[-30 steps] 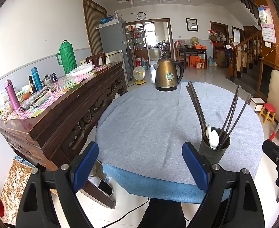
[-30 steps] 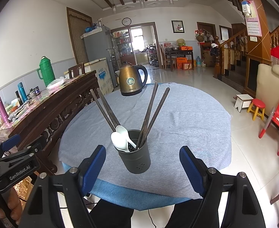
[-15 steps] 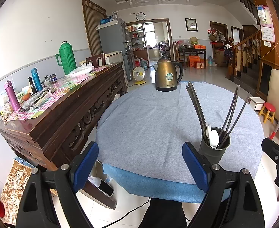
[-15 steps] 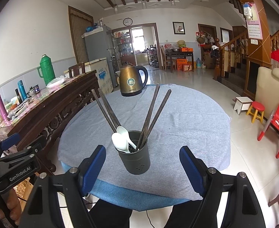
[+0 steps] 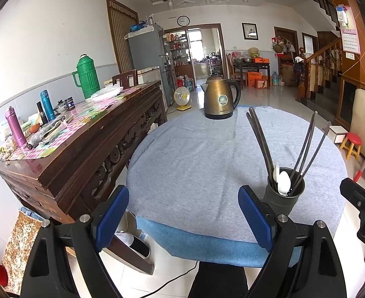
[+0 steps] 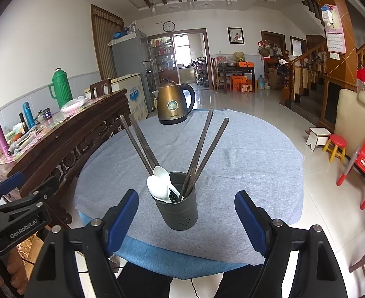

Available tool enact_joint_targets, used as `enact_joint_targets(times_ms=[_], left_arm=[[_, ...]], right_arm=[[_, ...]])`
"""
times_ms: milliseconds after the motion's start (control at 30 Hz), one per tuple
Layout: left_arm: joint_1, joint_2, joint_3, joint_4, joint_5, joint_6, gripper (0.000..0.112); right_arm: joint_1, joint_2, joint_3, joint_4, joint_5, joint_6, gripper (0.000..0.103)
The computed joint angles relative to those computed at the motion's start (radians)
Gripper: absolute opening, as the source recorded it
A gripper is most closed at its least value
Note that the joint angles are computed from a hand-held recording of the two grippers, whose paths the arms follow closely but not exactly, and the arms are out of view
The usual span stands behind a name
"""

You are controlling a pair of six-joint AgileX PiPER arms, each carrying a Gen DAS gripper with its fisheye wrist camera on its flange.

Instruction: Organize utensils

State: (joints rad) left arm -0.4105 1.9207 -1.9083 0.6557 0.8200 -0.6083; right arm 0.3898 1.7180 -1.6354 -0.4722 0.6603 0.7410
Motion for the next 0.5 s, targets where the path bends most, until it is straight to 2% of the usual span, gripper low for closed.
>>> enact_joint_targets(times_ms=[500], left_arm=[[0.022, 0.044, -0.062, -0.041, 0.016, 0.030, 0.090]], right_arm=[[0.008, 0.076, -0.110, 0.002, 0.057, -0.027, 0.083]])
